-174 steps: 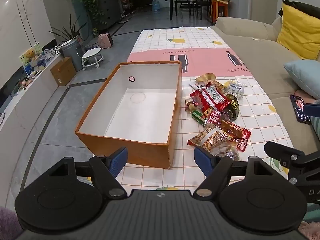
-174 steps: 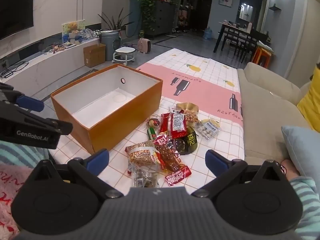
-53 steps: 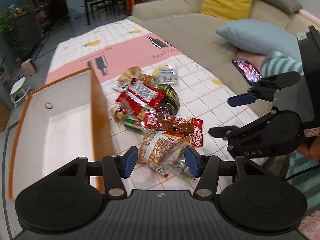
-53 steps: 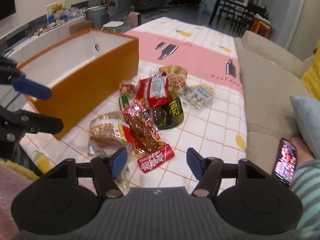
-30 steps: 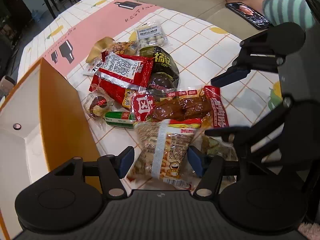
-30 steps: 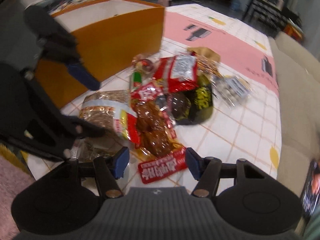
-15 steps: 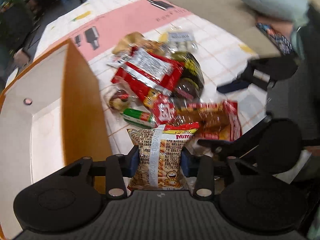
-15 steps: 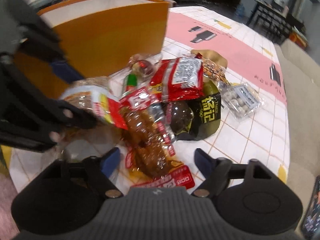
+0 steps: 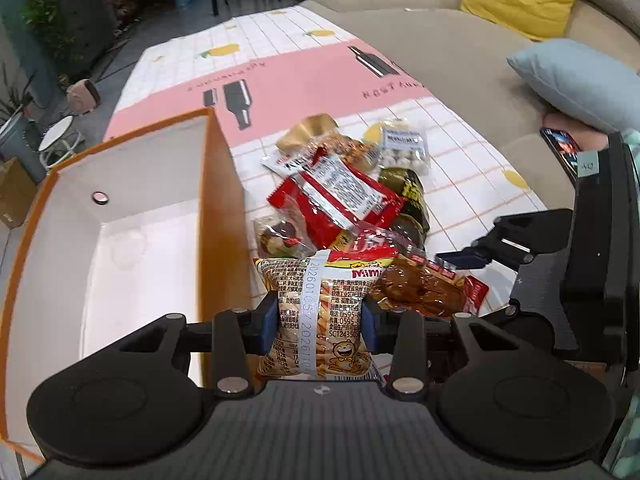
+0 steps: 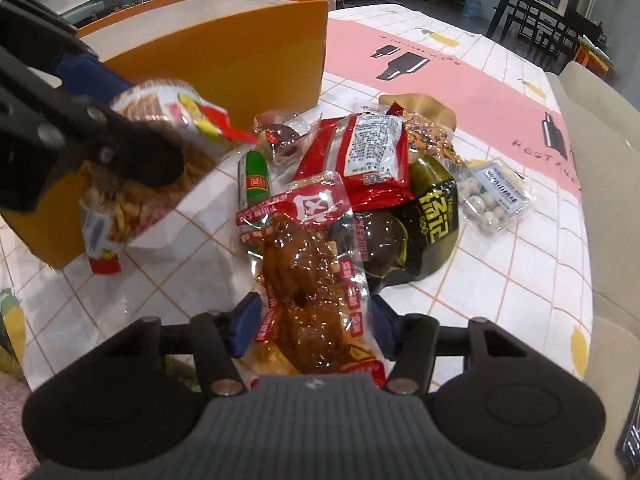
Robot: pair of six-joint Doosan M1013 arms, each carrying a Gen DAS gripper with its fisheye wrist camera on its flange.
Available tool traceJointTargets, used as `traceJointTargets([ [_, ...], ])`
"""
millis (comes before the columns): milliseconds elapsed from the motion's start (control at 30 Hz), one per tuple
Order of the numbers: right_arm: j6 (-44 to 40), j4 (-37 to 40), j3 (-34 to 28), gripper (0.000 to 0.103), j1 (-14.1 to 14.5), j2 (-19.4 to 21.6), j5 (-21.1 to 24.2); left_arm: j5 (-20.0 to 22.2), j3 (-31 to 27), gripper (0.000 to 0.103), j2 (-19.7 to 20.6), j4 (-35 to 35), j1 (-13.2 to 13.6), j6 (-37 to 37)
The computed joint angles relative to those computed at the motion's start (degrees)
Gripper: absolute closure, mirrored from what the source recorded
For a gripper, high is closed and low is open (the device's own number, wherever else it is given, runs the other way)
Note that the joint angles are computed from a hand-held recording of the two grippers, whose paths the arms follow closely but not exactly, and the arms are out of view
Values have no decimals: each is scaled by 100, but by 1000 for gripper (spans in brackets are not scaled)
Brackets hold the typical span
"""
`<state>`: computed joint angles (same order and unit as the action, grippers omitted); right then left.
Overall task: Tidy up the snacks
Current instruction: 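Carry the Mimi bag and meat pack into the orange box with both grippers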
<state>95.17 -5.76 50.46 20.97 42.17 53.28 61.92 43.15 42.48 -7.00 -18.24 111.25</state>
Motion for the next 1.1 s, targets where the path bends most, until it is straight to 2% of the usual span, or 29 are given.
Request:
traceJointTargets([
  [133, 323, -177, 72, 47, 1, -84, -72, -200, 161, 57, -132, 3, 21, -123],
  [333, 682, -218, 383, 47, -31, -318, -628, -447, 377, 57, -308, -11, 51, -282],
  [500, 1151, -344, 573, 47, -50, -486, -982, -610, 503, 57, -452, -368, 156, -477],
  [700, 1851, -435, 684, 47, -29, -692, -1237, -420, 311, 57, -470, -760, 342, -751],
  [833, 1623, 51, 381, 47, 8, -655, -1150, -327, 150, 57, -470, -353, 404, -1098],
  [933, 1269, 583, -11, 47, 51, -507, -1050, 78, -203, 57, -332, -327, 530, -1384],
  [1000, 1005, 943, -399, 47, 78, -338, -833, 346, -453, 57, -220, -334, 622, -1516],
  [1100, 588, 1210, -1303, 47, 168, 92, -167, 655, -799, 57, -49, -134, 701, -1601],
])
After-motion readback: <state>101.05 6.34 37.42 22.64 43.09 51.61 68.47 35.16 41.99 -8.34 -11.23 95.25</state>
